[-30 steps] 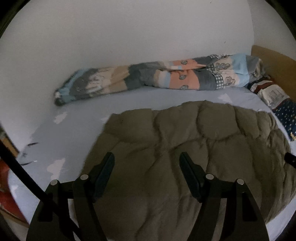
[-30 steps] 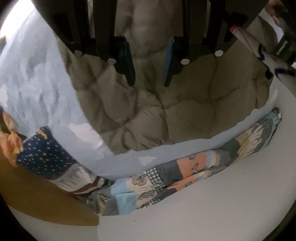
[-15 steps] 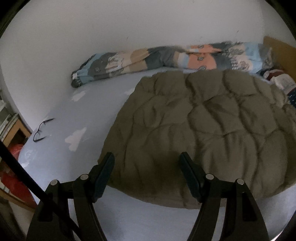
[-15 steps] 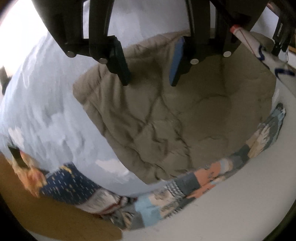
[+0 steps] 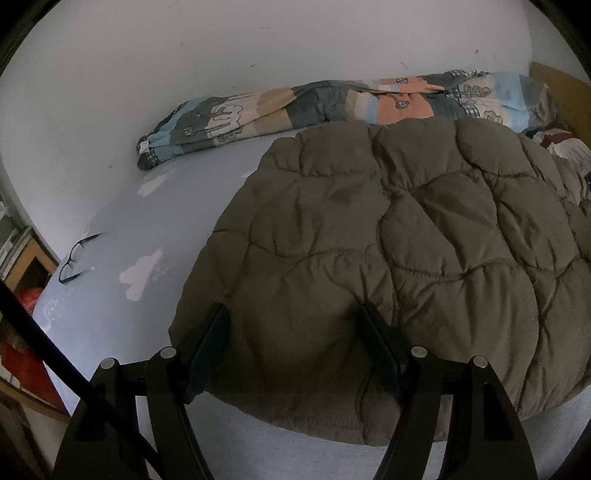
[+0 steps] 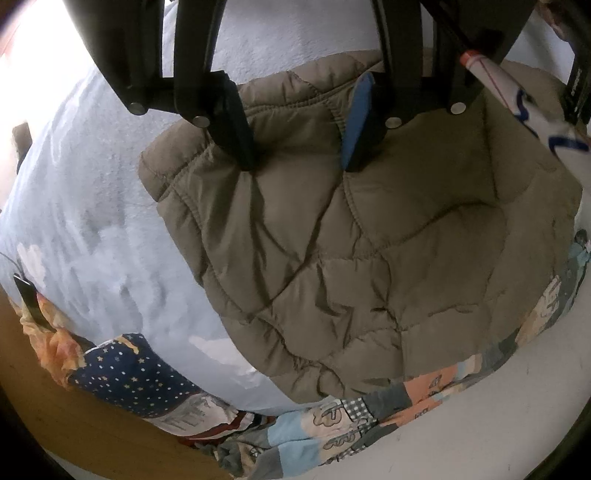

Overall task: Fold large clothes
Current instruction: 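Press the flipped jacket bundle flat with both grippers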

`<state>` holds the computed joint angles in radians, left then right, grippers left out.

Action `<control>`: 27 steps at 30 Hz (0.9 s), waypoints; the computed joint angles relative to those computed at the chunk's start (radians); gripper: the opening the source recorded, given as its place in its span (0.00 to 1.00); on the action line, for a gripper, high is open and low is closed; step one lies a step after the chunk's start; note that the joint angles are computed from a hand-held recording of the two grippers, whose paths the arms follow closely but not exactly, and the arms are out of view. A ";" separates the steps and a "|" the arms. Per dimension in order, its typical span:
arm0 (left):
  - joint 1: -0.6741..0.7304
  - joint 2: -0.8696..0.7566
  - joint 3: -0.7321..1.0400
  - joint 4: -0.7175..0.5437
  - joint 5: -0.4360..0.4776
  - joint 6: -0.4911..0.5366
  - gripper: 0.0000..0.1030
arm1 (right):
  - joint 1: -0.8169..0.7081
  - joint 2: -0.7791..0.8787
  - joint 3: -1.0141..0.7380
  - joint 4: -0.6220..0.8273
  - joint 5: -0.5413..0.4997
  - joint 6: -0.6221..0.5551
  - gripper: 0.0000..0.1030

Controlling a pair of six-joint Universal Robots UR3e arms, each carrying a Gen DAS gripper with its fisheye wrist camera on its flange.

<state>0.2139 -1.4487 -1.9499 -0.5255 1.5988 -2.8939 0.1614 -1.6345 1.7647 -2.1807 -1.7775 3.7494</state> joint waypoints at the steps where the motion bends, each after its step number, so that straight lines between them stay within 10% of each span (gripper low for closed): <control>1: 0.001 0.001 -0.001 0.001 -0.002 0.000 0.70 | 0.000 0.002 -0.001 0.002 0.000 -0.003 0.52; 12: 0.007 0.011 -0.008 -0.003 -0.010 0.003 0.70 | 0.138 0.020 -0.042 -0.093 -0.187 -0.031 0.52; 27: 0.009 0.010 -0.007 0.002 -0.012 0.028 0.70 | 0.260 0.205 -0.167 -0.149 -0.157 -0.159 0.52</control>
